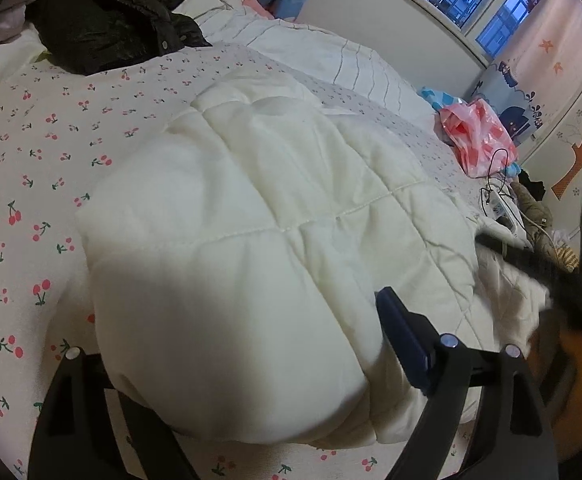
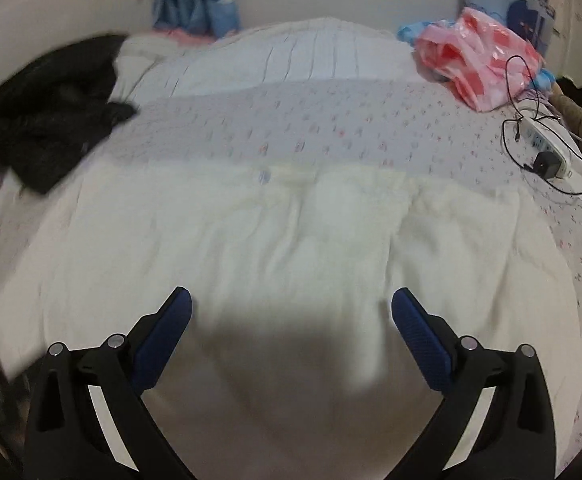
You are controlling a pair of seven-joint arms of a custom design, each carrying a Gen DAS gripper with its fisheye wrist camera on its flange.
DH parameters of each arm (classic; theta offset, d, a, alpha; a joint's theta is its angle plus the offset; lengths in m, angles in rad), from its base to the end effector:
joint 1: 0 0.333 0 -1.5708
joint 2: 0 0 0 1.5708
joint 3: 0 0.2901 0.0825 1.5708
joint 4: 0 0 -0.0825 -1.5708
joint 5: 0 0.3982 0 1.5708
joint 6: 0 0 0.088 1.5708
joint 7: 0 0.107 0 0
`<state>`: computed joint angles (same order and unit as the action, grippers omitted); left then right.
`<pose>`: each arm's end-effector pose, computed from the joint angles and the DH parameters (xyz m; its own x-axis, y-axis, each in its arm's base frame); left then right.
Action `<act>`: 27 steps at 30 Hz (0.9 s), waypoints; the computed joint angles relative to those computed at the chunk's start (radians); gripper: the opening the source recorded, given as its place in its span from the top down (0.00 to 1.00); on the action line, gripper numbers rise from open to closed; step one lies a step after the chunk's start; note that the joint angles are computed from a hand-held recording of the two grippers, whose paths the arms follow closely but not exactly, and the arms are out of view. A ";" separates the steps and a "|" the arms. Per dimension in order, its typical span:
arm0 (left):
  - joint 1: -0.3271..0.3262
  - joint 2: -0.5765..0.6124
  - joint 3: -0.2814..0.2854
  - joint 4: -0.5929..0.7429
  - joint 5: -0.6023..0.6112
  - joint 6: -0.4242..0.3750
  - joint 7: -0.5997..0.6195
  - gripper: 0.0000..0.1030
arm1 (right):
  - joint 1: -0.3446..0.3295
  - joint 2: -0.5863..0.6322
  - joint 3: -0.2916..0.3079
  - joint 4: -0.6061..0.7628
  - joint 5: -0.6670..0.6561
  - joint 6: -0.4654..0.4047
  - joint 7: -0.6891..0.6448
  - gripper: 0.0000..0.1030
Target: Fold large clothes
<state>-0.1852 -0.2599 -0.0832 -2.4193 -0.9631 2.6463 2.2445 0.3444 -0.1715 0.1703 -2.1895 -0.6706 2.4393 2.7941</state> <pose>0.4913 -0.1130 0.4192 -0.2996 -0.8574 0.4184 -0.8349 0.0234 -0.5499 0.4790 0.2726 0.4725 -0.2597 -0.9652 -0.0312 -0.7443 0.2206 -0.6304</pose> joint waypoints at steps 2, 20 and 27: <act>0.001 0.002 -0.001 0.002 0.003 -0.002 -0.007 0.18 | 0.015 0.015 0.000 -0.018 0.040 -0.018 -0.058 0.06; 0.108 0.090 0.030 0.066 -0.235 -0.276 0.056 0.20 | 0.093 -0.149 0.080 -0.172 0.016 -0.120 0.094 0.06; 0.151 0.117 0.043 0.088 -0.311 -0.384 -0.012 0.42 | 0.097 -0.100 0.096 -0.140 0.006 -0.143 0.069 0.06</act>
<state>-0.0344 -0.1426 -0.0400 -2.3309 -1.2736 2.2620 2.2329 0.4415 -0.2720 0.2662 -2.3296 -0.6642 2.2967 2.8630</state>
